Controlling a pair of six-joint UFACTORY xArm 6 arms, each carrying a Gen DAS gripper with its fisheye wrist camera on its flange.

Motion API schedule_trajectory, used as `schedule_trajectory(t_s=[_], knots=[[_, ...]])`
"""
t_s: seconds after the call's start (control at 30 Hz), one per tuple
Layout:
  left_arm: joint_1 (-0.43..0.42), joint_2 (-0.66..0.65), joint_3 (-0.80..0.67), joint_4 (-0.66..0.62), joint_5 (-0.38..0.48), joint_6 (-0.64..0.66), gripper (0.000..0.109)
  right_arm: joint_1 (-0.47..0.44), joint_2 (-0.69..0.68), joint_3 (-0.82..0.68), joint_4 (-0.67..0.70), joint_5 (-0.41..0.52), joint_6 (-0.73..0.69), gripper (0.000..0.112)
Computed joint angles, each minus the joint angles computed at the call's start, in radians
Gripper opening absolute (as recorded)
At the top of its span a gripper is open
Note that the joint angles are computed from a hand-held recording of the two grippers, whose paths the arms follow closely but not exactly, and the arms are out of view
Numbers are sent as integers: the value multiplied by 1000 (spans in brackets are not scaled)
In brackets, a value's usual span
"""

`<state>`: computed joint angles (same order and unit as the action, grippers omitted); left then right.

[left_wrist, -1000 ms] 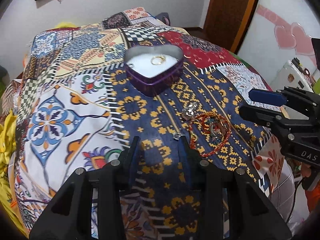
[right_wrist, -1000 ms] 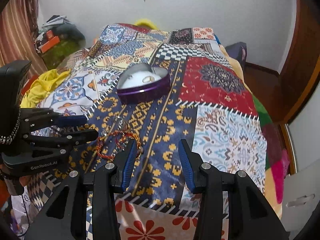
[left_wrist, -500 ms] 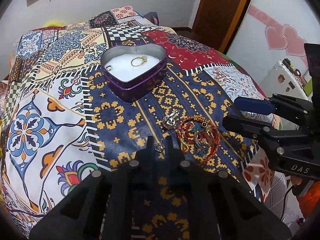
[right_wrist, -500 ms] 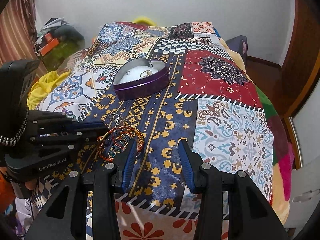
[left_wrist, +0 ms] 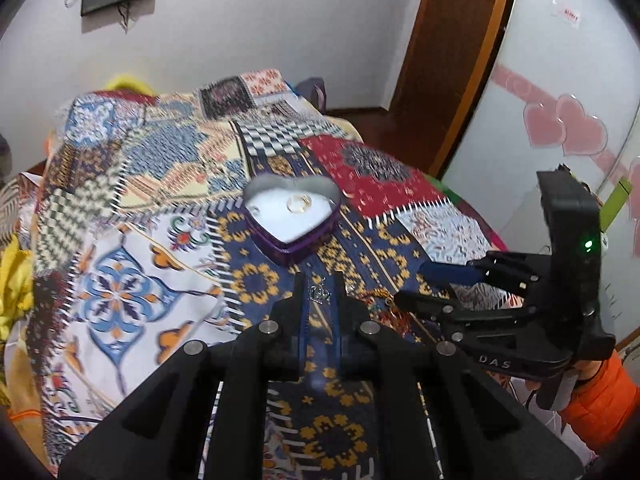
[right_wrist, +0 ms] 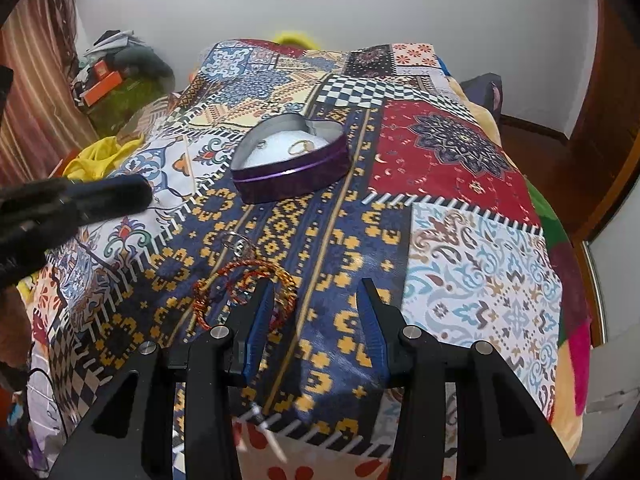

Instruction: Organize jewelry

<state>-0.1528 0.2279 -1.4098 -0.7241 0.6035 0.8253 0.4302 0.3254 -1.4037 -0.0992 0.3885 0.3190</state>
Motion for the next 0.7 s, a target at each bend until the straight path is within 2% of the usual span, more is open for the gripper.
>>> schedule_trajectory(t_s=[0.17,0.33,0.5,0.53,0.6,0.7], knots=[[12,-22,32,7,-60,-9,9,18,43,-74,35,16,-67,39],[31,-19,41,14,-66,-18,9,39,106,-167,68,43,-137,39],[42,-9,39,6,-60,-15,9,48,183,-271,105,113,-174,39],[43,-7,38,3,-57,-13,9,48,198,-287,106,123,-175,37],[44,-4,38,-4,-57,-7,9,49,209,-304,141,139,-207,25],[45,1,35,-14,-58,0,9,49,212,-306,139,141,-206,19]])
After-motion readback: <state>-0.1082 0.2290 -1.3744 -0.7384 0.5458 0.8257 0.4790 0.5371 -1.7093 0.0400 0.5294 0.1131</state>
